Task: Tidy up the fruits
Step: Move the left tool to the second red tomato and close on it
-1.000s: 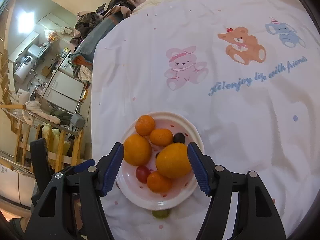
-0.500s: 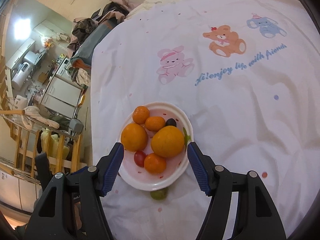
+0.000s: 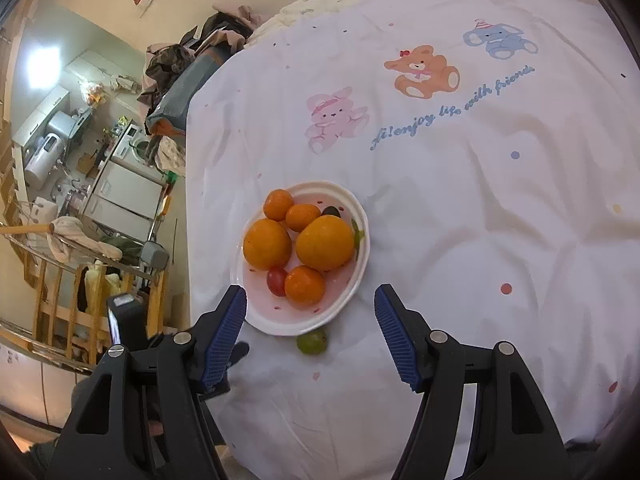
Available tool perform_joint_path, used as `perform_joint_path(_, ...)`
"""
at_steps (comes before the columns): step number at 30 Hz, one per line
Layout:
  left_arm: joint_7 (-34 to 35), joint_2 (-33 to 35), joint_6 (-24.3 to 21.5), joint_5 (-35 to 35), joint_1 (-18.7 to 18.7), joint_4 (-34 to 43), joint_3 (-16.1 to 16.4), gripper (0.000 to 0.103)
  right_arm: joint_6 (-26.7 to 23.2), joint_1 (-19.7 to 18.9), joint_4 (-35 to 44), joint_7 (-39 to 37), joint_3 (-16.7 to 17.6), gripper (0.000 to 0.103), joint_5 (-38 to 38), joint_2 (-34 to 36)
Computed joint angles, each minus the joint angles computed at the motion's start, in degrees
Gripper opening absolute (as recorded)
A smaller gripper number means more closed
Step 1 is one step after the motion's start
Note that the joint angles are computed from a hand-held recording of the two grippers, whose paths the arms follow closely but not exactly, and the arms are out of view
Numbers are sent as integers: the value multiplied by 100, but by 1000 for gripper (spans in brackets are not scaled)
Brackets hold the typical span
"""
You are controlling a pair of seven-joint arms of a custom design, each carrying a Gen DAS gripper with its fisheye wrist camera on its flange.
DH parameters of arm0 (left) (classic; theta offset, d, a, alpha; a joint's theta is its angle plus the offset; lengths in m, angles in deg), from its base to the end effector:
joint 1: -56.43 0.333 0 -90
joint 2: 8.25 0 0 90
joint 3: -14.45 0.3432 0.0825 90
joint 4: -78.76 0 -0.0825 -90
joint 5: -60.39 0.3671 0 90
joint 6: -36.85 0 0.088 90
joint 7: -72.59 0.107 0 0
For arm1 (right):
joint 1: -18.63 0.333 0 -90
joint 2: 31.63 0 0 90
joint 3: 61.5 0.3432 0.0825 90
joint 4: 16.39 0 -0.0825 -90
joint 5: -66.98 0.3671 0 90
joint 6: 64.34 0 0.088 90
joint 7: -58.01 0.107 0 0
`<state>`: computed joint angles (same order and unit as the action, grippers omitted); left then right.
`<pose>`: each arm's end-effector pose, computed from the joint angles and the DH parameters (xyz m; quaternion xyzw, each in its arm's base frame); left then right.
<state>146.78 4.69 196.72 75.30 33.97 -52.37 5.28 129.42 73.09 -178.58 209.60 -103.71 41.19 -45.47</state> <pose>0.4649 -0.2980 0.3222 -0.5051 0.8505 -0.1141 0.0915 0.3732 0.1288 0.3818 -0.5023 0.7824 -0.0036 0.3682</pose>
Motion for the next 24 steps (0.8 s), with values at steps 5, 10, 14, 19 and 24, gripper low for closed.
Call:
perform_joint_path(5, -39, 260, -84, 254, -150, 276, 103, 59, -50, 234, -48, -88, -268, 69, 51, -41)
perform_joint_path(10, -133, 428, -157, 523, -296, 473, 198, 47, -93, 661, -17, -324, -628, 69, 299, -48)
perform_joint_path(14, -112, 495, -204, 559, -310, 545, 205, 39, -118, 876, 8, -504, -776, 69, 519, -46)
perform_joint_path(19, -191, 461, -135, 674, -320, 473, 277, 29, -192, 1315, 110, -764, -1059, 69, 842, 21)
perform_joint_path(24, 48, 381, -166, 317, -136, 420, 122, 29, -366, 1262, 177, -1059, -863, 69, 1175, 103)
